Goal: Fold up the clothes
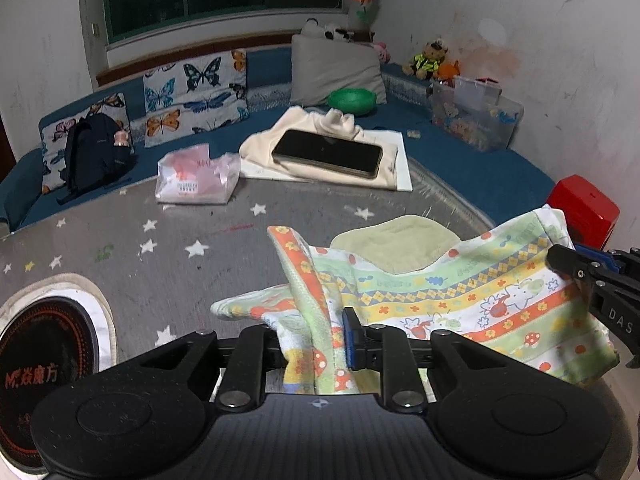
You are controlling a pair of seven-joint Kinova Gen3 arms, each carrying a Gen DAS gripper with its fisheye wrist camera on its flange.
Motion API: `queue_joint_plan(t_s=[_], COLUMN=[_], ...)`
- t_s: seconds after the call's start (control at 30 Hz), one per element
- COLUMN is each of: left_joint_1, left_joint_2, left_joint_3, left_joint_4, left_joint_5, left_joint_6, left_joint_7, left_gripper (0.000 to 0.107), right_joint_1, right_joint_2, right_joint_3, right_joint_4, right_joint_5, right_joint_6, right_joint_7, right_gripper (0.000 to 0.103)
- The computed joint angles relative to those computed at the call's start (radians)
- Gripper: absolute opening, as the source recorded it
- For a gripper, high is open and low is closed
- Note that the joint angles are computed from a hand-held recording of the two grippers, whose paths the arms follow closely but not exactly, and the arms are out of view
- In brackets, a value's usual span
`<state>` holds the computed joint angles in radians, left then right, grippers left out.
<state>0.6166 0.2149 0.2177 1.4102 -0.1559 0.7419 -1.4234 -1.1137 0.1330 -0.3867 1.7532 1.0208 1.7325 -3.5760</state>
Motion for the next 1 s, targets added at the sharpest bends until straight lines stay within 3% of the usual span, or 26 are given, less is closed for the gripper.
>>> queue_joint_plan(t_s=[0.53,0.77,1.0], left_joint_1=[0.038,0.062,0.073], left_joint_2=[0.035,0.023,0.004], left_joint_3=[-0.027,-0.037,-0.038], left_joint_4=[0.005,0.025,0.061], left_joint_5=[-0.083,-0.149,-0.209], left_joint_6=[0.014,0.002,-0.009], left_joint_7=[0.066,0.116,0.161], left_gripper=[0.034,0.050,0.068], right_joint_1=[0.018,0.020,-0.003], right_joint_2=[-0.002,0.005,0.016], right_joint_3=[0.003,0.005,0.000], right_joint_4=[0.033,0.035,0.023], right_joint_5=[-0.050,-0.058,-0.070], right_joint_6=[-0.039,-0.071,-0.079], right_joint_7=[-0.036,-0.043,-0.066], right_gripper=[0.009,0.012,0.038])
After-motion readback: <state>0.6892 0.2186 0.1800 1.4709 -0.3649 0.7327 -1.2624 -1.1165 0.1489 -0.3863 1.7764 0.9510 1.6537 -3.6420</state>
